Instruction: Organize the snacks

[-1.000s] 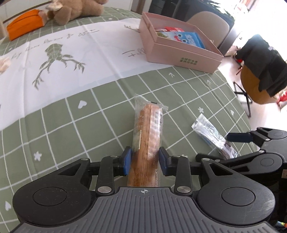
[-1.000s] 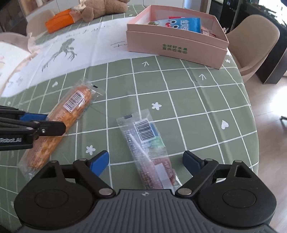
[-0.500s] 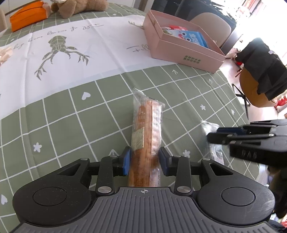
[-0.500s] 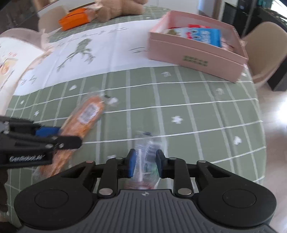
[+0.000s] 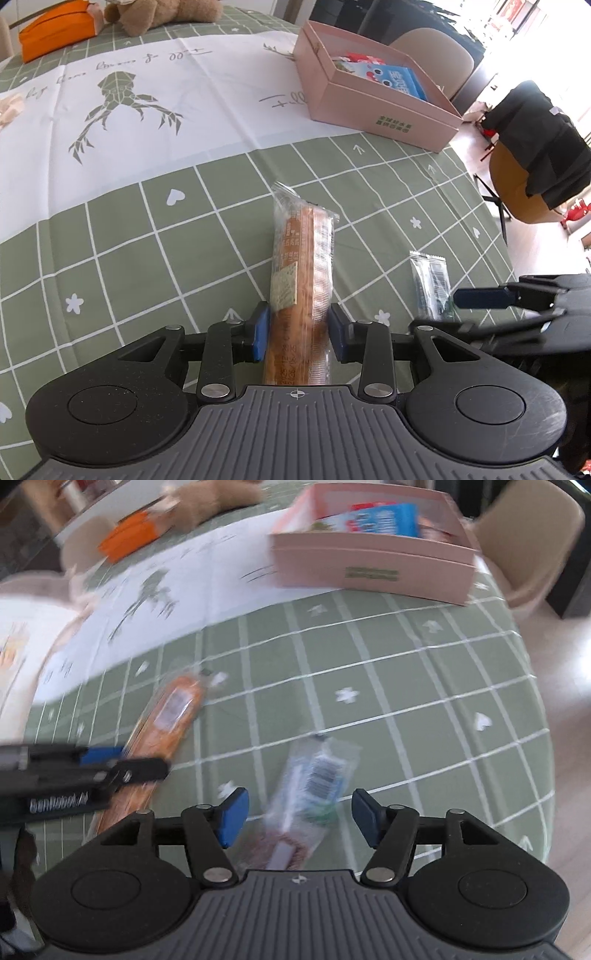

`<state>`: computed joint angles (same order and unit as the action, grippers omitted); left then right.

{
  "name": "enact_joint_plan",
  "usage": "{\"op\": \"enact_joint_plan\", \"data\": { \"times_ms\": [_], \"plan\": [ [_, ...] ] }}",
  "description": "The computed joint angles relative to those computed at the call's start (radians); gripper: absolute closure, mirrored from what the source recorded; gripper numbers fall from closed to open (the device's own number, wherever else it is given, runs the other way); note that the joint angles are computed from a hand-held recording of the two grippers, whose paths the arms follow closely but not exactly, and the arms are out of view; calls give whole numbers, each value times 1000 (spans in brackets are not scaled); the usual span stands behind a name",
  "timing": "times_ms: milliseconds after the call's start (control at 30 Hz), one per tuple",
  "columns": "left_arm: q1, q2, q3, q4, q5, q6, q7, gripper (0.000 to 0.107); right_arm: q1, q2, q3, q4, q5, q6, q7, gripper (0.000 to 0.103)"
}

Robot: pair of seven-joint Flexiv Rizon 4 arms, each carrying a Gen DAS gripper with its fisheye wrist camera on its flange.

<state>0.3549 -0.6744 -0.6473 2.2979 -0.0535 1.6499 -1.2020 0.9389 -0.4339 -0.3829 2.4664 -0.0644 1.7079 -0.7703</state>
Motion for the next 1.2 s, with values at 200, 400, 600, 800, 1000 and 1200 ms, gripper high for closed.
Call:
{"op": "enact_joint_plan", "data": {
  "times_ms": [200,400,600,800,1000,1200],
  "plan": [
    [0,0,0,2,4,3,-1,68,264,-56,-244,30,-35,-40,-29,26],
    [0,0,2,1,6,3,-1,68,210,-44,-209,43,28,-24,-29,24],
    [-10,5,11,0,5,3,0,68,270,-112,-258,3,83,12,-37,48],
    [-4,4,4,4,4,6,-2,68,235,-76,-219,-5,87,12,-62,64],
    [-14,12,15,-1,5,-7,3,68,269,-54,-262,23,117,28,-56,64],
    [-4,9,4,-5,-4,-24,42,68,341,-39,-347,56,175,53,-77,64]
  ]
}}
